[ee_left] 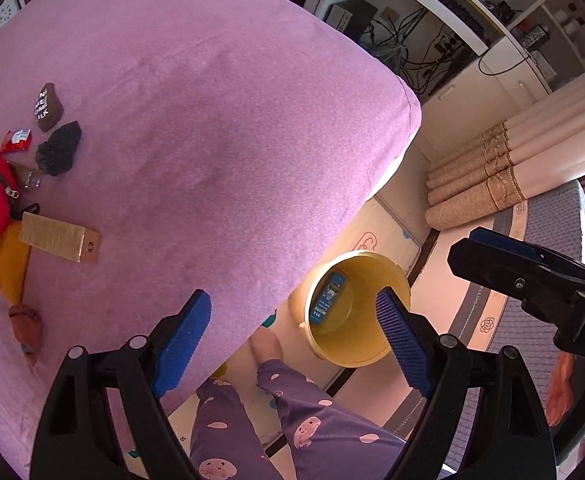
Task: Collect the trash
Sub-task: 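Move both tools back over the bed toward the remaining items, then grasp the brown sock with the left tool while the right tool grasps the gold box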
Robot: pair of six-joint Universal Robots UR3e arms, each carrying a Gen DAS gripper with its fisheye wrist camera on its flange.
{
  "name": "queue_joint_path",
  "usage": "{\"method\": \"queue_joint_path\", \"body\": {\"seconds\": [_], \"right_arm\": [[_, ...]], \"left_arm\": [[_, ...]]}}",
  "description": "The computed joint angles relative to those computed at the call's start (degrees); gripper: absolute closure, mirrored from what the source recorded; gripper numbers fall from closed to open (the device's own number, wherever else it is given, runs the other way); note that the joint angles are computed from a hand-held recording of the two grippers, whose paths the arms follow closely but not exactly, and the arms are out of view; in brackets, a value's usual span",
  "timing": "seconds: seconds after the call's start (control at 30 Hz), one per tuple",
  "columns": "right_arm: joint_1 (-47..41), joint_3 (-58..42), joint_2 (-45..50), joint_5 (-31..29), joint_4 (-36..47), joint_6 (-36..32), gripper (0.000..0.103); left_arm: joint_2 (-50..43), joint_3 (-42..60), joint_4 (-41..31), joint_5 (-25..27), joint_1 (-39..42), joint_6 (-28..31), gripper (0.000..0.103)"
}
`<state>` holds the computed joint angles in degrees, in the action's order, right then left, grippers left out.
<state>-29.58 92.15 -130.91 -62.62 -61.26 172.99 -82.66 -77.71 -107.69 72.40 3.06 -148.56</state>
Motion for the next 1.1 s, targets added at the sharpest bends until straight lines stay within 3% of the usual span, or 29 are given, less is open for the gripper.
{"method": "queue_joint_path", "body": {"seconds": [0.13,0.4,0.67,1.1], "right_arm": [[18.39,0.26,11.75,-2.44,-17.80,12.91,0.042],[36.49,-10.44,33.11,-4.66,-31.06,19.88,0.042],[46.67,-25.52,50.95,-5.03,-34.22,22.62,0.042],[53.81,-49.46,72.34,-7.19,-30.38,25.33,0.042]], "left_arm": [[2.20,-2.28,-0.08,0.47,8.52,2.45,0.019],[4.84,-5.93,0.22,1.50,24.54,7.97,0.019],[3.53,-7.66,2.36,2.43,36.23,12.17,0.019],[-4.72,-10.00,13.30,5.55,42.96,17.06,0.019]]}}
